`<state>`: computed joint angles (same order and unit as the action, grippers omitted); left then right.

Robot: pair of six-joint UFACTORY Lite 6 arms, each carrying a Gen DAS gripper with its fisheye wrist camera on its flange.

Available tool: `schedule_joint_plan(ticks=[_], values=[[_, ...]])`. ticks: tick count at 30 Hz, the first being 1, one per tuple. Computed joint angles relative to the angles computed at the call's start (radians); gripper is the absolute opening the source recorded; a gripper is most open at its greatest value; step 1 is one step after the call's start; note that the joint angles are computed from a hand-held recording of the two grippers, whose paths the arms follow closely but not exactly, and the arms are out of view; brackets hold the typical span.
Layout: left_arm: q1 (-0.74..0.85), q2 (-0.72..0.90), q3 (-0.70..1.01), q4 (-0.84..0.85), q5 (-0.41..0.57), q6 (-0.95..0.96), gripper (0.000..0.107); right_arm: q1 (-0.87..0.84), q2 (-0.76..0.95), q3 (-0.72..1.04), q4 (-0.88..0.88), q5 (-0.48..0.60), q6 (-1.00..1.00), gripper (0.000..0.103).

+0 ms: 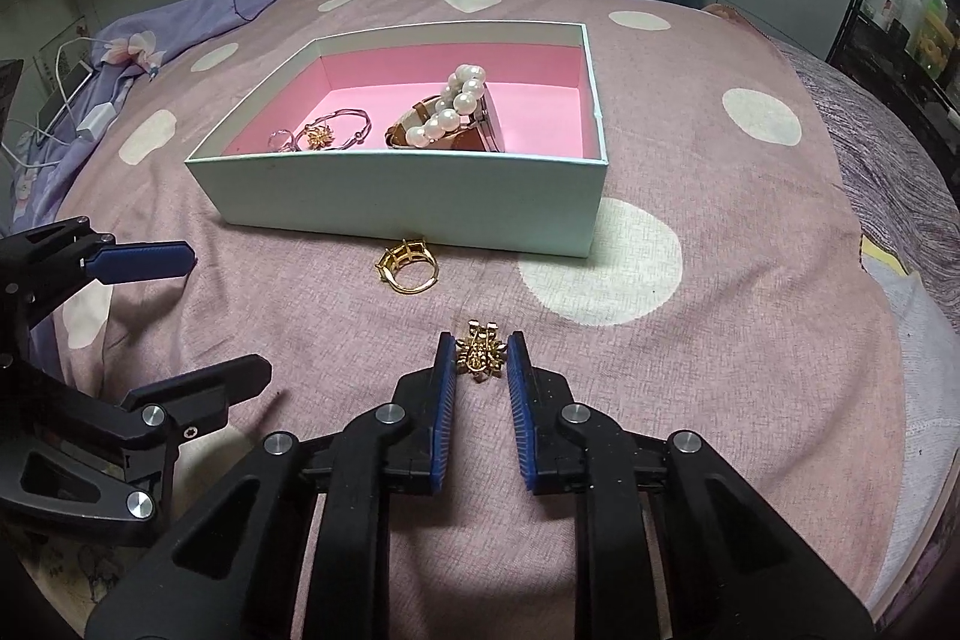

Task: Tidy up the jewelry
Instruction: 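Grasp the gold flower pendant with the right tool, then grasp the gold ring with the left tool while the right tool holds the flower pendant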

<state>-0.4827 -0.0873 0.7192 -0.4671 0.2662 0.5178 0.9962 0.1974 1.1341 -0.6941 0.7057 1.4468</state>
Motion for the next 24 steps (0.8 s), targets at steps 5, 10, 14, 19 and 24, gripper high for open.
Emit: schedule_joint_plan(ticks=[5,10,14,19,24], values=[[-0.011,0.040,0.041,-0.048,0.015,0.037,0.068,0.029,-0.047,-0.041,-0.001,0.028,0.054,0.018],[-0.081,0.116,0.105,-0.038,0.007,-0.005,0.065,0.064,-0.145,-0.126,0.002,0.067,0.137,0.018],[-0.139,0.181,0.164,0.077,-0.018,-0.163,0.061,0.088,-0.228,-0.194,0.004,0.097,0.185,0.018],[-0.183,0.238,0.219,0.261,-0.031,-0.393,0.059,0.100,-0.287,-0.244,0.002,0.103,0.226,0.018],[-0.191,0.274,0.267,0.312,-0.018,-0.484,0.055,0.086,-0.298,-0.261,0.003,0.077,0.240,0.018]])
